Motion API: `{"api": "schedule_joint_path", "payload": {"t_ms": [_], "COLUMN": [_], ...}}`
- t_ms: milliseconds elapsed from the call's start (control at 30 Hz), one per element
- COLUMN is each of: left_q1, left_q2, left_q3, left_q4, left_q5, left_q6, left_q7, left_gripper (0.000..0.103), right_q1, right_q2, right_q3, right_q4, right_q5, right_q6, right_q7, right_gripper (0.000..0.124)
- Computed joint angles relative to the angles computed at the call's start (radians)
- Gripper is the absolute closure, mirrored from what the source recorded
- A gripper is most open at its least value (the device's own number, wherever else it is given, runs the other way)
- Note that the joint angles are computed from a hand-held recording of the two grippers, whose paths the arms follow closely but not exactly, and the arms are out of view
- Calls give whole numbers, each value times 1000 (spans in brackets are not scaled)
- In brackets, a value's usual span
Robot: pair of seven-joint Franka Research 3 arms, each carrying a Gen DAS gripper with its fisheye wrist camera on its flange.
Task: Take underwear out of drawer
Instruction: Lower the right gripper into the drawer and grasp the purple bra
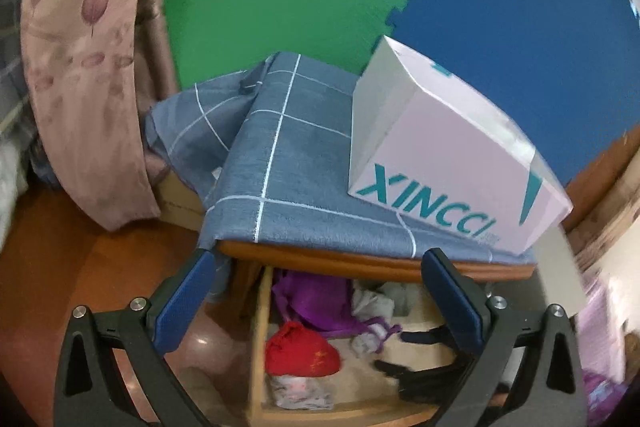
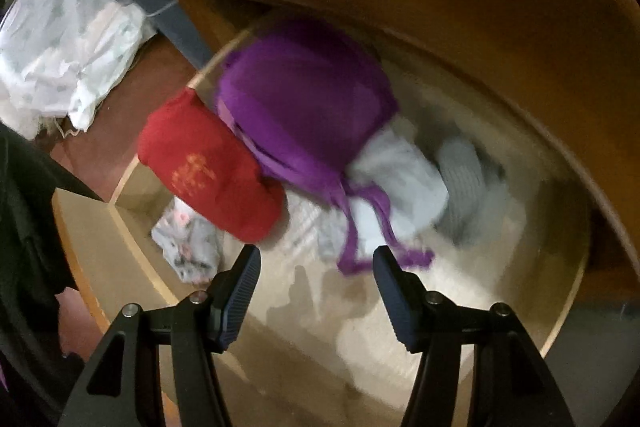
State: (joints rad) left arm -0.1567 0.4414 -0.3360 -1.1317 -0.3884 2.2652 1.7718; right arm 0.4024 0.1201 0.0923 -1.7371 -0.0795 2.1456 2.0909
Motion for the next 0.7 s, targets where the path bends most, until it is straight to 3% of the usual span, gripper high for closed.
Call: {"api": "schedule_joint_path", "payload": {"t_ms": [167,433,500,533,700], "left_q1": [12,14,7,6,3], "left_q2": [55,73,88,93,105], "left_q3": [-6,-4,0,1,3], "left_q4": [80,105,130,140,156], "left_q5": [-37,-33,-18,-13,3], "left_q6": [-84,-104,-125,-133,-150], "left_q7": [-55,-71,-82,-86,-103], "left_gripper": [1,1,1,1,1], "right_q1": [57,163,173,181,223], "right_q2": [132,272,284,305,307], "right_q3": [-12,-52,-58,-63,-88], "right_q4": [153,283,283,307,311], "right_q5": [-196,-440,-458,-464,-537], "right_q6": [-117,-187,-167,-190,-181], "right_q7": [-96,-301,-337,-355,-371], "right_gripper": [64,66,92,112,120]}}
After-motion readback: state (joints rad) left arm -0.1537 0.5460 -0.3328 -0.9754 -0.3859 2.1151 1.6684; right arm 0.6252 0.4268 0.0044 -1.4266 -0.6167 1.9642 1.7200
